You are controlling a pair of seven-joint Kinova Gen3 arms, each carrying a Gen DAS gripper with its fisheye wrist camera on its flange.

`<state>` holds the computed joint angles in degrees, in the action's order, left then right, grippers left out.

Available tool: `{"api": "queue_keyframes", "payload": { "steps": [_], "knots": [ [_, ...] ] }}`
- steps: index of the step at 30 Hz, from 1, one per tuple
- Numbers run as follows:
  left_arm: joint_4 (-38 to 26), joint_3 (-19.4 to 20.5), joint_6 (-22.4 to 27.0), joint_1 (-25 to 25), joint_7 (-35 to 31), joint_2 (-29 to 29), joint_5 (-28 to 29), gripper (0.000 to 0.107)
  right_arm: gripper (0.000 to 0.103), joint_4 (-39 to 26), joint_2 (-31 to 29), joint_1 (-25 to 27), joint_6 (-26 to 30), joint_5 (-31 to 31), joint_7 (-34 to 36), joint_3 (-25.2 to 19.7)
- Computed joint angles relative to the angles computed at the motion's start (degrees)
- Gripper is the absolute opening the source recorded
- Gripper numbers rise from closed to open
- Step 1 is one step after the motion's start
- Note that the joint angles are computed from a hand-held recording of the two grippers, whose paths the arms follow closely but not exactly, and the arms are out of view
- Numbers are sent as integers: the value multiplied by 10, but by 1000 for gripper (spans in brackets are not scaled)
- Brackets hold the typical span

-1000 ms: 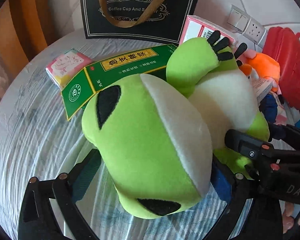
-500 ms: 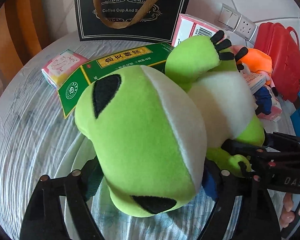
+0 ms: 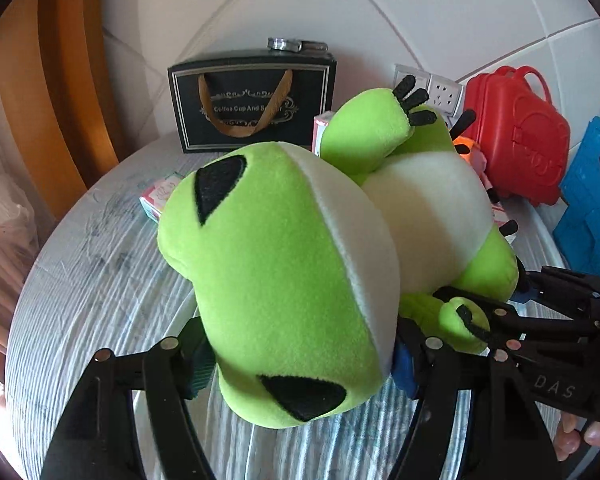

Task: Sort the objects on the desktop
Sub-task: 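Grasp the green plush frog with both tools from either side, then carry the green plush frog with both tools and drop it into the blue crate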

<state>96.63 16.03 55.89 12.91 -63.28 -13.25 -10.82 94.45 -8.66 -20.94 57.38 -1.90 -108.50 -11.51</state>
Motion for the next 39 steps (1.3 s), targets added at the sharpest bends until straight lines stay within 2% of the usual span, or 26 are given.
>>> {"api": "queue_keyframes", "payload": {
  "steps": [2, 7, 9, 13, 16, 19, 22, 26, 31, 35, 39],
  "knots": [
    [-8, 0, 10, 10, 3, -26, -4, 69, 42, -13, -30, 2, 19, 10, -8, -5],
    [-43, -23, 46, 119, 53, -68, -67, 69, 42, -36, -103, 19, 57, 49, -71, -55],
    [-53, -14, 53, 131, 51, -86, -69, 69, 42, -49, -133, 31, 82, 61, -86, -73],
    [-70, 35, 50, 58, -19, -133, 10, 70, 42, -74, -198, 73, 140, 72, -116, -113],
    [-83, 57, 48, 16, -78, -162, 77, 70, 42, -94, -248, 114, 186, 71, -126, -136],
    [-96, 73, 44, -4, -118, -182, 133, 71, 42, -127, -292, 158, 241, 66, -123, -145],
    [-112, 96, 40, -46, -167, -201, 203, 71, 42, -162, -331, 196, 294, 63, -109, -137],
    [-156, 143, 52, -117, -217, -214, 296, 71, 42, -208, -372, 232, 360, 64, -73, -101],
    [-238, 224, 79, -245, -254, -240, 408, 73, 43, -257, -413, 247, 415, 80, -8, -20],
    [-343, 327, 101, -351, -212, -246, 445, 73, 43, -306, -430, 238, 456, 105, 64, 62],
    [-449, 433, 105, -456, -155, -261, 469, 74, 43, -374, -422, 201, 495, 140, 147, 158]
  ]
}}
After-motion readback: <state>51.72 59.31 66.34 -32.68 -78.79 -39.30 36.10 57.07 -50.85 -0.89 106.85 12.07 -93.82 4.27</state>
